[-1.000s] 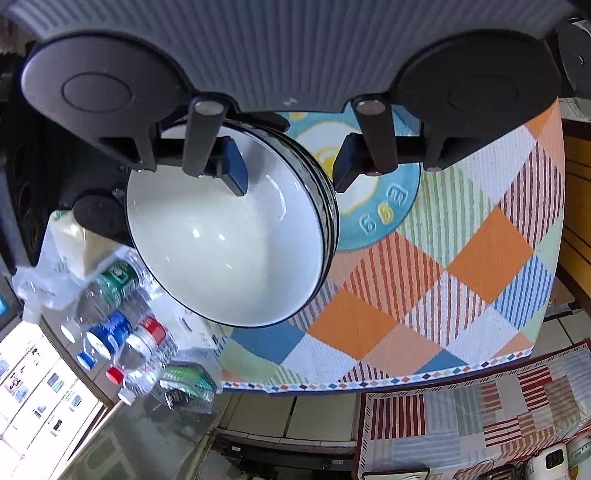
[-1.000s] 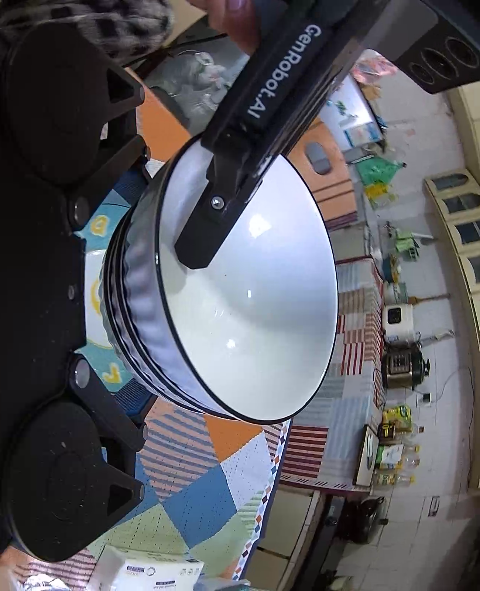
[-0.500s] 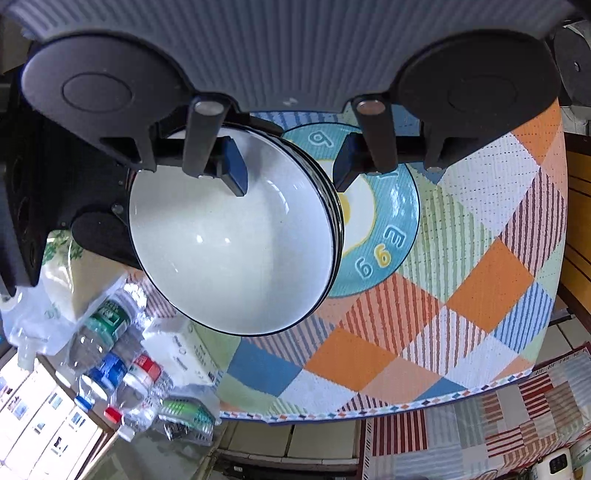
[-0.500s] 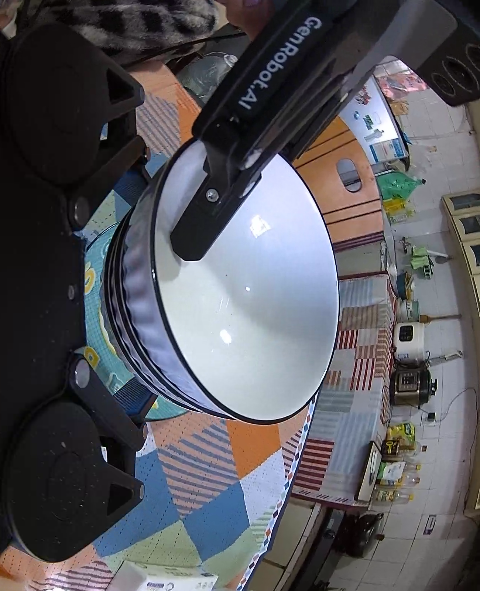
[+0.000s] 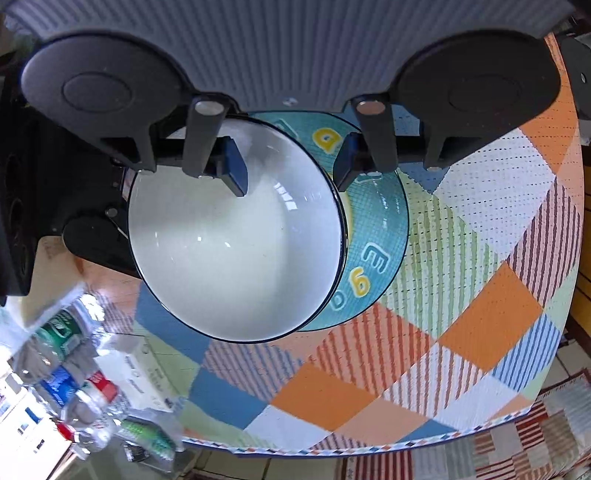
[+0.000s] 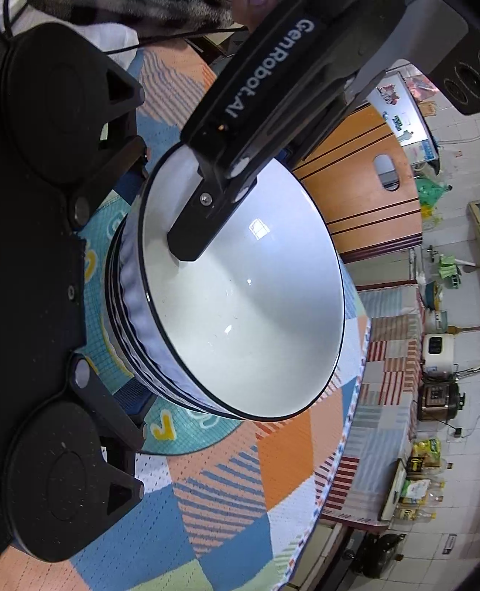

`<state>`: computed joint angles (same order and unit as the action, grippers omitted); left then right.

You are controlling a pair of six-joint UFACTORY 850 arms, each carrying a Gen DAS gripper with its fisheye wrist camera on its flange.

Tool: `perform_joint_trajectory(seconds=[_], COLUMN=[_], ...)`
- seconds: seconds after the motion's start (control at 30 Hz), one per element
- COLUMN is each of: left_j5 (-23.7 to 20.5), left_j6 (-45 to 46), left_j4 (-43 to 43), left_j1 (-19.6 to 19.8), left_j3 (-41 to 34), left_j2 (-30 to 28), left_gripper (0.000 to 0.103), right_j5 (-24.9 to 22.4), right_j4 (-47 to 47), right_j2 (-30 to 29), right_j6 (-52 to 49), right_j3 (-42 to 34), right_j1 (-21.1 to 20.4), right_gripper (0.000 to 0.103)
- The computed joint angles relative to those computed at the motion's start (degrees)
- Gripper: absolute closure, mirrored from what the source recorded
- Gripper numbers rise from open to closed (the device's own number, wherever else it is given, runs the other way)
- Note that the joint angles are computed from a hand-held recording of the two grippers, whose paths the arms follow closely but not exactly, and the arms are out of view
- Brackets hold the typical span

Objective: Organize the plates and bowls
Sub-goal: 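Carry the bowl stack with both grippers and lower it onto the egg plate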

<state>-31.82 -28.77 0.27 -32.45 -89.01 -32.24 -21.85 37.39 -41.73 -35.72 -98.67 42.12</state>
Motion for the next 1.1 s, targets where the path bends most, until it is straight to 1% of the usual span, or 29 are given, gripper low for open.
perform_joint_trajectory(seconds=[0.1,0.27,0.37,0.43,0.53,0.6,0.73,0.83,0.93,1.0,1.03,1.1], left_j5=[0.26,1.41,2.50,2.81,2.97,2.81,3.83,4.59,5.11,5.01,4.94,4.85], left_j6=[0.76,1.79,1.11,0.41,-1.90,-2.39,-2.43,-6.25,-11.42,-15.27,-17.22,-22.21], left_j4=[-1.55,-2.70,-2.22,-1.50,1.80,1.94,1.26,4.12,7.81,11.48,13.71,18.96], left_j1=[0.74,1.18,1.22,1.14,0.49,0.51,0.80,0.32,-0.24,-0.84,-1.19,-1.97], left_j3=[0.04,0.54,0.79,0.65,0.17,-0.26,0.27,0.85,1.65,2.32,2.74,3.67], left_j2=[-0.65,-0.92,-0.90,-1.03,-1.34,-1.63,-1.47,-1.20,-0.66,-0.14,0.20,1.11], left_gripper=[0.054,0.054,0.054,0.054,0.054,0.054,0.054,0.054,0.054,0.054,0.051,0.049], right_j5=[-0.71,-2.13,-1.29,-1.04,-0.47,0.52,1.61,2.80,4.73,5.44,5.80,6.00], right_j4=[-3.09,-4.20,-5.22,-3.50,-0.49,0.78,-1.21,-4.95,-13.94,-19.37,-20.73,-23.22], right_j2=[-1.55,-2.69,-2.71,-2.68,-2.52,-2.28,-2.22,-1.79,-0.77,0.32,1.01,2.46], right_j6=[2.15,3.83,4.65,3.57,2.07,1.54,3.64,7.59,16.64,22.15,23.89,27.99], right_j3=[-1.79,-3.22,-3.07,-2.82,-2.05,-1.33,-1.08,-0.51,0.61,1.59,2.32,3.76], right_j1=[0.16,0.09,0.14,-0.08,-0.42,-0.39,-0.09,0.46,1.51,2.02,2.17,2.28], right_gripper=[0.005,0.005,0.005,0.005,0.006,0.006,0.006,0.006,0.007,0.006,0.006,0.006])
